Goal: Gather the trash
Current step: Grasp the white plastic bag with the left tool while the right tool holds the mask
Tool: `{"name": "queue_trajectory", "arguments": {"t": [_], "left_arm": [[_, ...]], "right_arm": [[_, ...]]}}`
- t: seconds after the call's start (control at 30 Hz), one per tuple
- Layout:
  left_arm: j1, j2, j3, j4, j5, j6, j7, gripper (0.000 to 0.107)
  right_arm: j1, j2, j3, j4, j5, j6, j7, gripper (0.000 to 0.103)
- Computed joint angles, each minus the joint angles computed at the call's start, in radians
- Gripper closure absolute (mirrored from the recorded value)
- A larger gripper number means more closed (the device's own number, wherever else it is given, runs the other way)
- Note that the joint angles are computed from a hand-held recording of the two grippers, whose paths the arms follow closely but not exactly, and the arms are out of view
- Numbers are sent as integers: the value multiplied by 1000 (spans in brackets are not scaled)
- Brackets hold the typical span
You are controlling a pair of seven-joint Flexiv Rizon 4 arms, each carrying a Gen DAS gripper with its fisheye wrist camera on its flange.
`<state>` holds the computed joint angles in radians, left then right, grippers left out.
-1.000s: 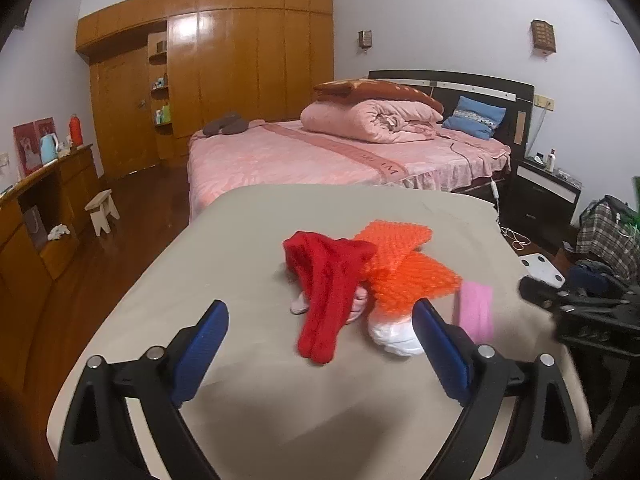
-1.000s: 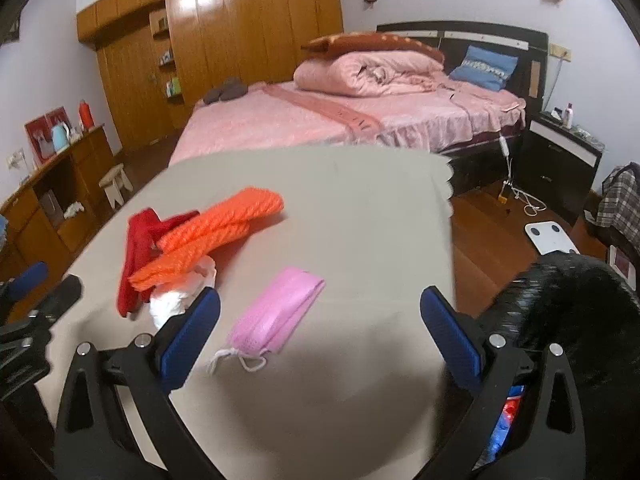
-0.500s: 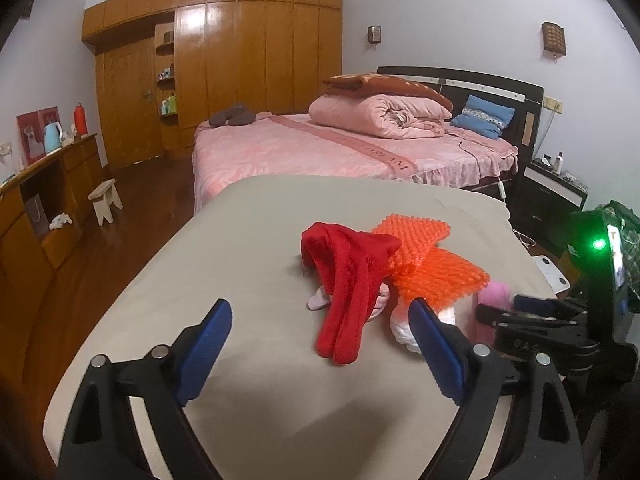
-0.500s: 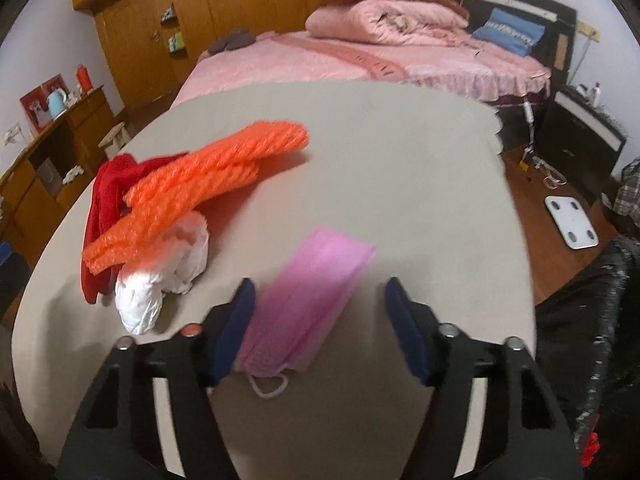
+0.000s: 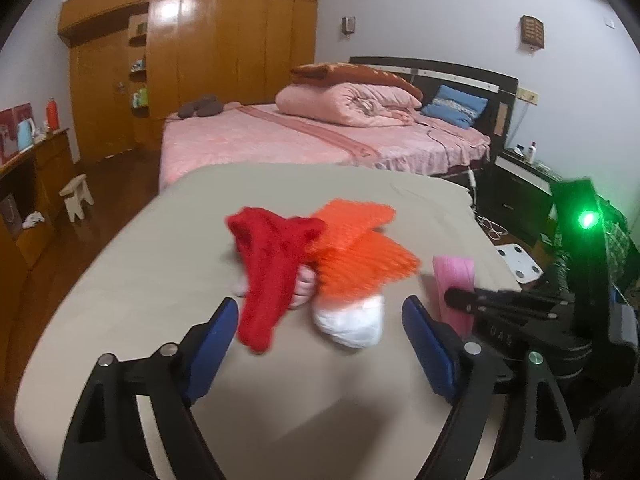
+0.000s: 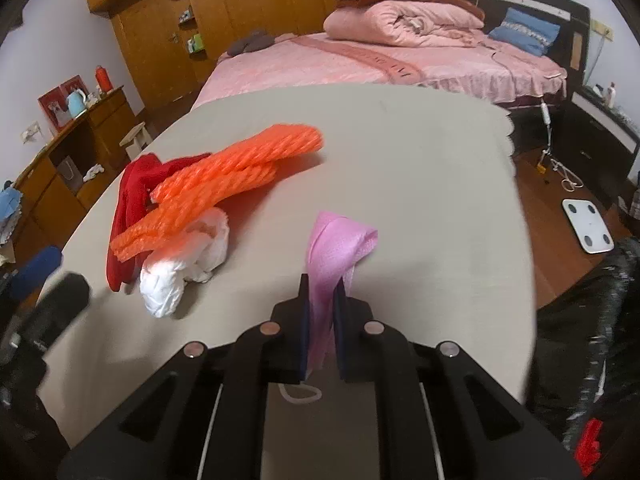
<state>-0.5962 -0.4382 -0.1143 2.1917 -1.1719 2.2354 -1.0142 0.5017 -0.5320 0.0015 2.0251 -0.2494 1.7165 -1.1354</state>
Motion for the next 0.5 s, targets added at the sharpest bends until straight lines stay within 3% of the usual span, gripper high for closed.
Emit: {"name": "queue_trajectory", "arguments": {"t": [0.3,0.5], "left_arm": [[-12,-86,-21,-126,-165,-62,145,38],[39,-134,-107,-231,-330,-47,304,38]], "right_arm": [[-44,26,19,28,14,25,-15,94],[-64,27,38,31,18,27,-23,93]]}}
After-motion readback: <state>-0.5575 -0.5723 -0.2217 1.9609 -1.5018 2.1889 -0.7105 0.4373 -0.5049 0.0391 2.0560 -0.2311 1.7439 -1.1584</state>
